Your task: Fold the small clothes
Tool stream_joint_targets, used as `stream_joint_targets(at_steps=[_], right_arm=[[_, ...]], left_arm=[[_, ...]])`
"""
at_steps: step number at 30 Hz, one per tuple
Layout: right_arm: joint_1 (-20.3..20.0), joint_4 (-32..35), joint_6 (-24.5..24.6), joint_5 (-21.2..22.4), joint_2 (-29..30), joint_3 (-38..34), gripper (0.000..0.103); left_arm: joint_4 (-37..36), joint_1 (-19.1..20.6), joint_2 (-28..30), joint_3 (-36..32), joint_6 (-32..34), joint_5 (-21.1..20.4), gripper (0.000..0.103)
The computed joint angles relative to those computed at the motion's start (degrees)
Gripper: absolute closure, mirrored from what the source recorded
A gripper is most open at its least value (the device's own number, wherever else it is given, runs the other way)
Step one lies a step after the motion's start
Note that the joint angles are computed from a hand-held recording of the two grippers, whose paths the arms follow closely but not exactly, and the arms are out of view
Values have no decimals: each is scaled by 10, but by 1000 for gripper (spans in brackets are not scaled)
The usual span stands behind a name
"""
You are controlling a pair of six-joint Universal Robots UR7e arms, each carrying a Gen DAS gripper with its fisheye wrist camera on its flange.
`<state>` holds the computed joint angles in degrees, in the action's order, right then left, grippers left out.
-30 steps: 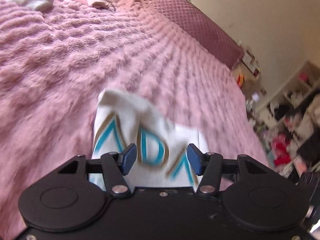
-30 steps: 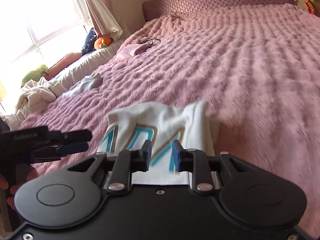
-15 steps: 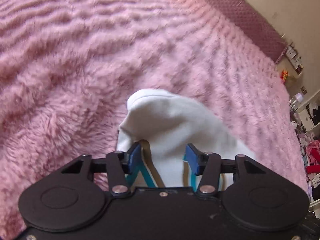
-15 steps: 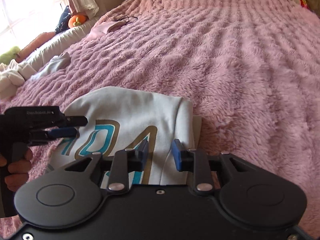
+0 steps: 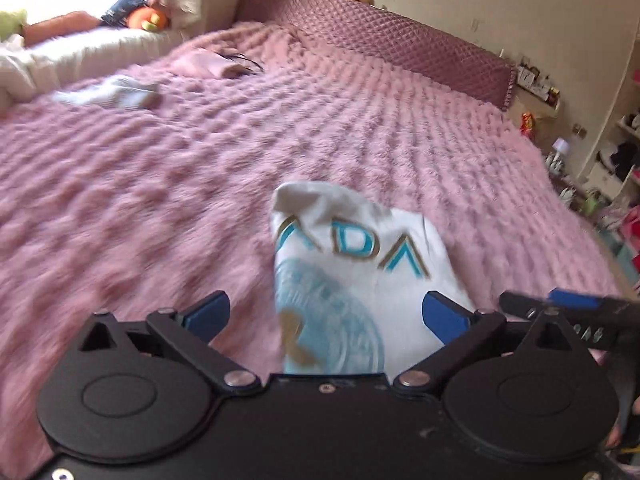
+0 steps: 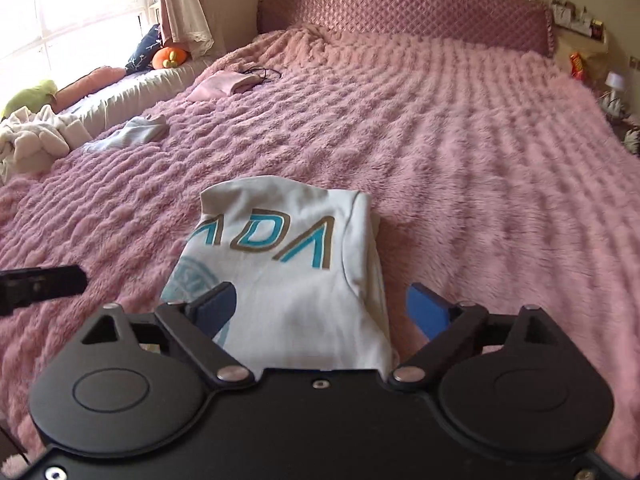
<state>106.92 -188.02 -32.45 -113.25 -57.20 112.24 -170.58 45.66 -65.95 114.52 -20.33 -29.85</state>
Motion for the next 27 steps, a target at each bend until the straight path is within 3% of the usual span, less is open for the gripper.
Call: stream_joint_targets(at_steps=[3, 7, 12, 18, 27], right_arm=[[10, 57, 47, -11, -63, 46, 10], [22, 118, 106, -19, -135, 94, 10], [44, 150, 126, -33, -197, 141, 10], [71, 164, 145, -70, -248, 187, 10], [104, 213, 187, -89, -296, 211, 10]], left_arm=[[137, -56, -60, 63, -153, 29, 0], [348, -118, -120, 90, -339, 31, 0], [538, -184, -152, 84, -488, 10, 0], [601, -223, -164, 73, -544, -30, 0], [662, -255, -178, 67, -593, -73, 0]])
